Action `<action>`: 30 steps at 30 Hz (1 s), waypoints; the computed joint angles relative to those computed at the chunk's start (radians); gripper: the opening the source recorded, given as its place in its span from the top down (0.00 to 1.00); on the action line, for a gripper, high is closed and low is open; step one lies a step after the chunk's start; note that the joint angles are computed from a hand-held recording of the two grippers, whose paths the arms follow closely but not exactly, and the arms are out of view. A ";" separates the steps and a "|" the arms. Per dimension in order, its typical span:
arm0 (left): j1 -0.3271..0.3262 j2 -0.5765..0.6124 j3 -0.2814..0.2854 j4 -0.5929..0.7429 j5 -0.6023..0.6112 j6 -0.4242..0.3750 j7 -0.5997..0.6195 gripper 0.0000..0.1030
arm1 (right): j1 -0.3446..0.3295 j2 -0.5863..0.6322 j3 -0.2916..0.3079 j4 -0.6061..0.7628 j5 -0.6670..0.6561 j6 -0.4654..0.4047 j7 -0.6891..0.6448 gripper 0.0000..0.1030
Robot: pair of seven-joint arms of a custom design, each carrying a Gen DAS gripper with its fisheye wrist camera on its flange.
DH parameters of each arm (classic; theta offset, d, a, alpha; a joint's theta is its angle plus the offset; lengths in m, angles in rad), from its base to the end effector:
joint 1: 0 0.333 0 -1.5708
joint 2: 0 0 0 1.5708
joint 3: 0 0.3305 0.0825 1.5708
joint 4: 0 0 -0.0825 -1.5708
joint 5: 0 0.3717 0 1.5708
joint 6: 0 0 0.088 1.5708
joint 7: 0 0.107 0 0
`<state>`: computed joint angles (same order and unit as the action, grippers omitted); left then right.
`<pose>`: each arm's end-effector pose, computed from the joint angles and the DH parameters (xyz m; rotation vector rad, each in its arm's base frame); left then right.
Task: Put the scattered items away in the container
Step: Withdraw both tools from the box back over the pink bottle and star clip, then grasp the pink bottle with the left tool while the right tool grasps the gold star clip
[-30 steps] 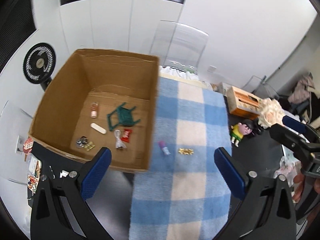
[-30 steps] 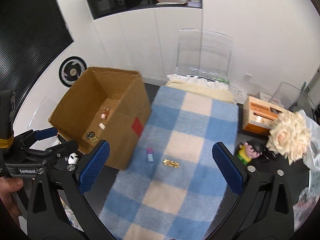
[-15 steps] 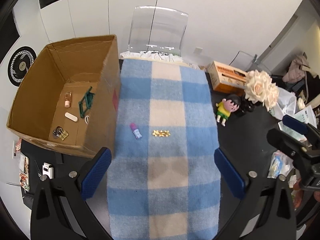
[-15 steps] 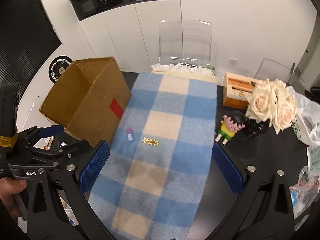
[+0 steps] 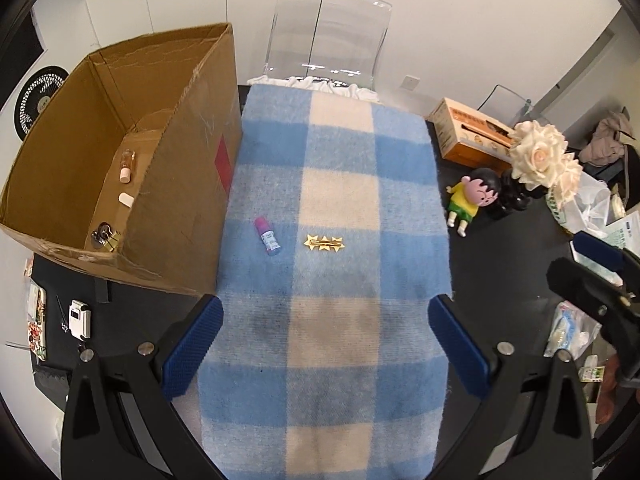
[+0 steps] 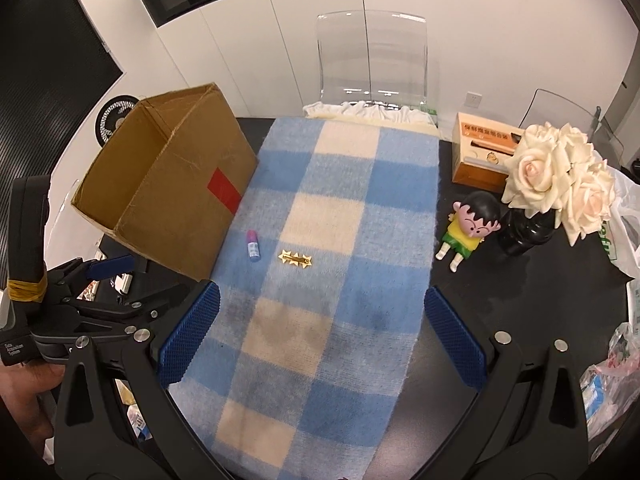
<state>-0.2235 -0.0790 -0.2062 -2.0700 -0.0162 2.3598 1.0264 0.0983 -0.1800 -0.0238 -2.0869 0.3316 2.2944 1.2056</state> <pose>0.4989 -0.2319 0.5236 -2.2353 1.9786 -0.5286 0.5205 0.0452 0.5635 -2.1250 1.6214 -0.1812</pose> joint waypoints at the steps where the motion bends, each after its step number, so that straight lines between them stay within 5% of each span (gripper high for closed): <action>1: 0.001 0.012 0.000 0.007 0.002 -0.007 -0.003 0.01 | 0.000 0.006 0.000 0.001 0.000 0.000 -0.002 0.00; 30: 0.059 0.337 0.001 0.108 0.055 0.035 -0.098 0.01 | 0.013 0.403 0.026 0.170 0.060 -0.019 -0.072 0.01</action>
<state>-0.1647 0.2578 -0.2050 -1.9616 0.0393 2.3946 0.9286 0.1108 0.2230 0.0019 -1.9170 0.3920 2.2754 1.1339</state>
